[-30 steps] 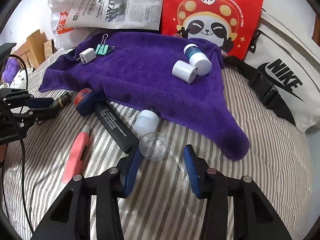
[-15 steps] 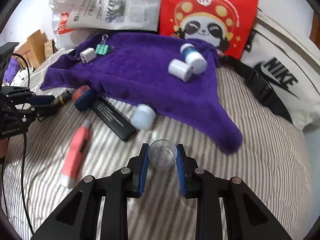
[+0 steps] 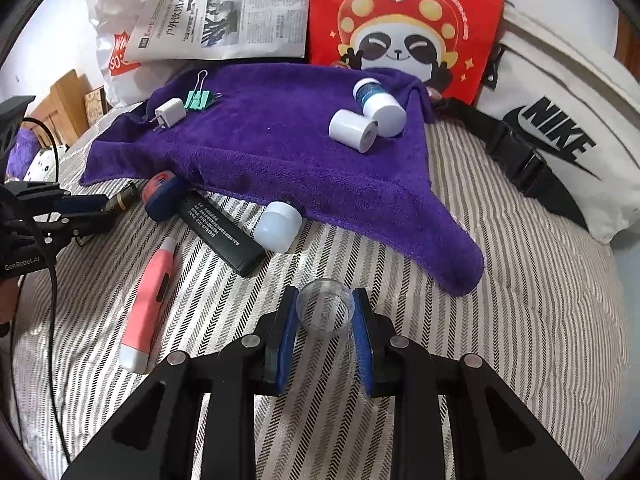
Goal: Organize rigid objects
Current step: 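Carry the black bottle and clear cup onto the purple towel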
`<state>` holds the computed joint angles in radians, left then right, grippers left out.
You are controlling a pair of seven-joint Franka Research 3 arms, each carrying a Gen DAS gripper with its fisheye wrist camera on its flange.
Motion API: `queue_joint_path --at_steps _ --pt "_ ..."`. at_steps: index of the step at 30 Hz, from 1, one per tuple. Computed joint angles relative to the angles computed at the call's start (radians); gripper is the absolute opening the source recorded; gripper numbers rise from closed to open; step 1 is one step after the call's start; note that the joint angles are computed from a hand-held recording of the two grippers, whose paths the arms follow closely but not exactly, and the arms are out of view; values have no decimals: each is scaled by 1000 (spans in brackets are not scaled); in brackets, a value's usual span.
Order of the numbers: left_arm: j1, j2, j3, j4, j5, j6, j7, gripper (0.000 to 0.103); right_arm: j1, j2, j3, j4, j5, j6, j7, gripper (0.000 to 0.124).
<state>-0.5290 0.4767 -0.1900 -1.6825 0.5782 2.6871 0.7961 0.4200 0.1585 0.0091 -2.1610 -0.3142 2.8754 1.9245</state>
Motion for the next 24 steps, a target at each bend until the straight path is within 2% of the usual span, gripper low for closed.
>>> queue_joint_path --at_steps 3,10,19,24 --pt "-1 -8 0 1 -4 -27 -5 23 2 -21 -2 -1 -24 -17 5 27" --pt "25 -52 -10 -36 -33 -16 -30 23 -37 -55 42 23 77 -8 -129 27" --pt "19 -76 -4 -27 14 -59 -69 23 -56 18 64 174 256 -55 -312 27" --pt "25 -42 -13 50 -2 -100 -19 23 -40 91 41 298 272 -108 -335 27"
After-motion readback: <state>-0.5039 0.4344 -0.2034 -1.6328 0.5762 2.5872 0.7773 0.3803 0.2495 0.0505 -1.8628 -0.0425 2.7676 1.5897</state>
